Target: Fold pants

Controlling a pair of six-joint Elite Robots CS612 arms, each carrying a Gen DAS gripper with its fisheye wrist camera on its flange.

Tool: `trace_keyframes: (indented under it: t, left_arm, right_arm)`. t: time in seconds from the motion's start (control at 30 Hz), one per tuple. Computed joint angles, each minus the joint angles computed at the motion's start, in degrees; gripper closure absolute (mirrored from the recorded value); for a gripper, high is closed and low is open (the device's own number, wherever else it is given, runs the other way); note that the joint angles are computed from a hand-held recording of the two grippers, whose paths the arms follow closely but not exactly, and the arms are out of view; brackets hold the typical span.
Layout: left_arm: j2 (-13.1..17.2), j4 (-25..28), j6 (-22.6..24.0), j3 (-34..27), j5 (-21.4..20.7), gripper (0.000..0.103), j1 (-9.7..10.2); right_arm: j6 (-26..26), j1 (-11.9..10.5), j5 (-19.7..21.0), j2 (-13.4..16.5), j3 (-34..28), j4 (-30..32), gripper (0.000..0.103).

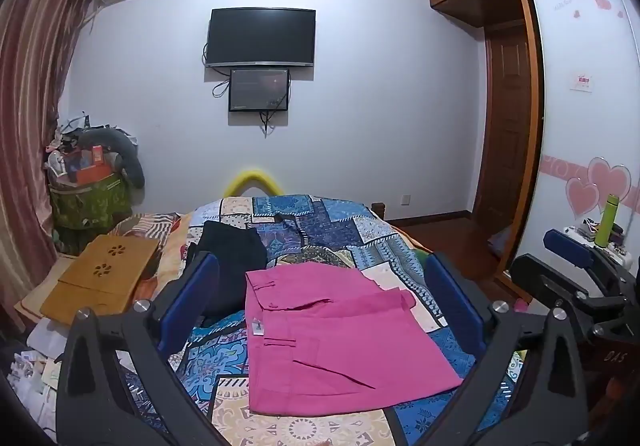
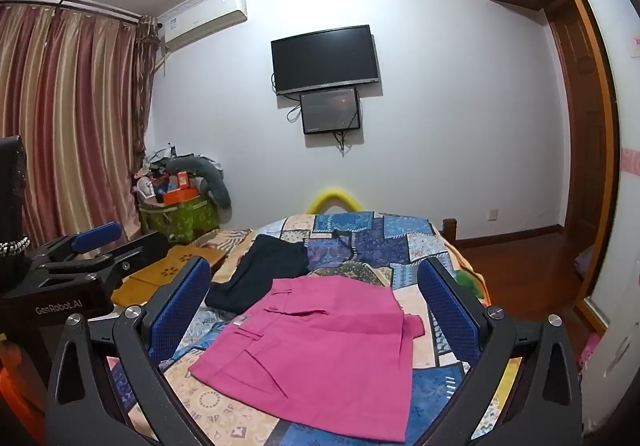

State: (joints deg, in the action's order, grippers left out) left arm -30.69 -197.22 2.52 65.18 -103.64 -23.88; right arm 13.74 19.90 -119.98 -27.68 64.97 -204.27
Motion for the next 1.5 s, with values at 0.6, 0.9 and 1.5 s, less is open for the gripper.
trace_keyframes:
  t: [0.6, 0.9, 1.5]
  left_arm:
    - [0.6, 0.0, -0.9, -0.8, -1.1, 0.000, 0.34]
    - [0.3, 0.5, -1.6, -0.8, -0.7, 0.000, 0.14]
    - [1.1, 0.3, -1.4, -1.7, -0.8, 0.000, 0.28]
  right_arm:
    - [0.8, 0.0, -0.2, -0.1, 0.2, 1.2, 0.000]
    - [1.2, 0.0, -0.3, -0.3, 0.6, 1.0, 0.000]
    - [1.3, 0.0, -0.5, -0.3, 0.6, 1.2, 0.000]
